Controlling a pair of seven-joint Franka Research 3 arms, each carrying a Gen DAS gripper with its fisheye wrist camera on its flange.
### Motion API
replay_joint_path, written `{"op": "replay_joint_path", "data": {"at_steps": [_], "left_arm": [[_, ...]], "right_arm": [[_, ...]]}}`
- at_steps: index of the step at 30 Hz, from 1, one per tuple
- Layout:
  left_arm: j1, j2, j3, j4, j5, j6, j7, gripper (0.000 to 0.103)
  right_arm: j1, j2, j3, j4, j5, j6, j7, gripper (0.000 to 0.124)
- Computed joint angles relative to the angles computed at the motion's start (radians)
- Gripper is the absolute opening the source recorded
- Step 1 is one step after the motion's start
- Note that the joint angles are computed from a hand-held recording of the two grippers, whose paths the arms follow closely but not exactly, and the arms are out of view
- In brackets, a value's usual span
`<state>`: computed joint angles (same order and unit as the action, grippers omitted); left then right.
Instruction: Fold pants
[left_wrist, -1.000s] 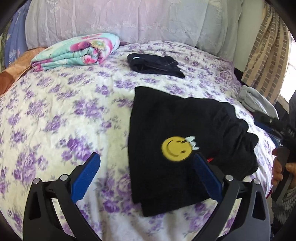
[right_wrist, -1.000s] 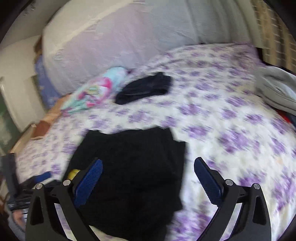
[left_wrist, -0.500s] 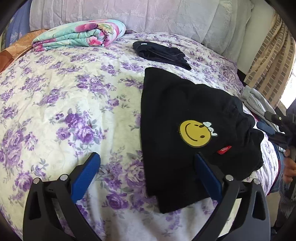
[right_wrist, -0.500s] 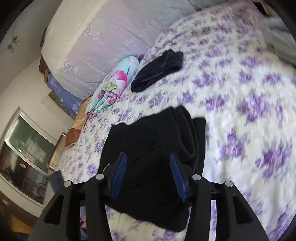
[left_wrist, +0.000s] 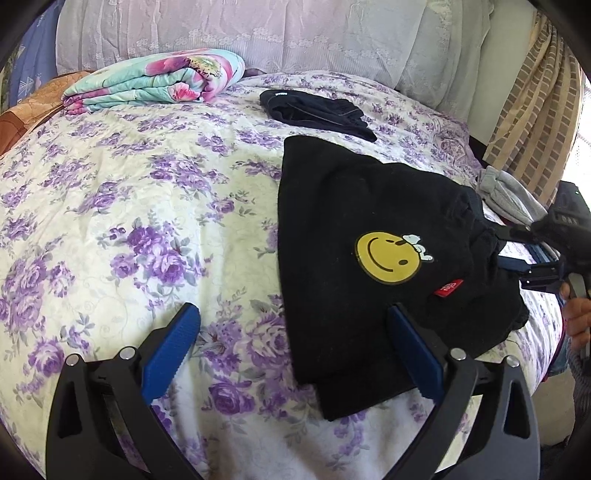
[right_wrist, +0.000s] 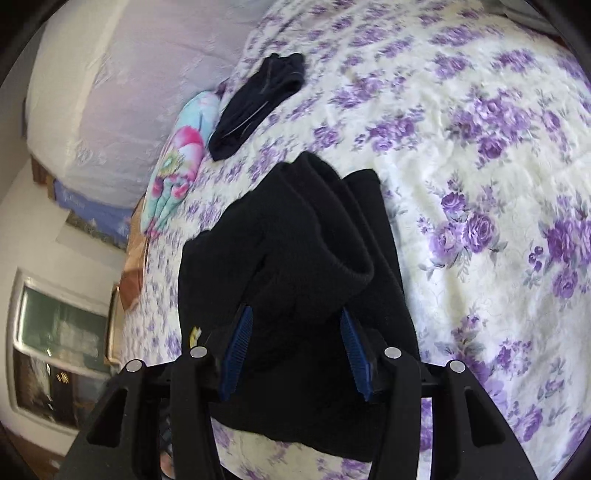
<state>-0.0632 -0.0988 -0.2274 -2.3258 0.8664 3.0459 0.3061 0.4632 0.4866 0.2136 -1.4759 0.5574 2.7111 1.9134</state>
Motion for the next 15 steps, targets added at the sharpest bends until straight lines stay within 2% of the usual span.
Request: {"op": "replay_joint_path", "data": {"at_steps": [3, 5, 6, 7, 8, 10, 13, 15], "left_arm": [[0.003, -0.002, 0.001, -0.005, 0.002, 0.016, 0.000, 0.099], [0.008, -0.003, 0.000, -0.009, 0.012, 0.028, -0.004, 0.099], [0.011, -0.005, -0.001, -0.012, 0.019, 0.035, -0.009, 0.099], [0.016, -0.005, -0.004, -0.013, 0.027, 0.041, -0.016, 0.099], [0.020, -0.005, -0.004, -0.015, 0.032, 0.051, -0.021, 0.099], [0.029, -0.005, -0.005, -0.019, 0.041, 0.073, -0.032, 0.099], [0.035, -0.009, -0.007, -0.026, 0.033, 0.088, -0.023, 0.099], [0.040, -0.016, -0.010, -0.033, 0.027, 0.089, -0.017, 0.099]], "right_arm": [[0.013, 0.019, -0.010, 0.021, -0.005, 0.018, 0.037, 0.060], [0.035, 0.017, -0.030, 0.020, -0.048, 0.030, 0.054, 0.060], [0.050, 0.013, -0.047, 0.016, -0.080, 0.034, 0.070, 0.054], [0.067, 0.009, -0.069, 0.011, -0.119, 0.039, 0.092, 0.043], [0.071, 0.005, -0.074, 0.004, -0.139, 0.050, 0.096, 0.039], [0.029, -0.003, -0.017, -0.005, -0.090, 0.075, 0.039, 0.026], [0.025, -0.035, 0.010, -0.021, -0.069, 0.129, -0.024, 0.017], [0.020, -0.066, 0.025, -0.041, -0.053, 0.155, -0.065, 0.016]]}}
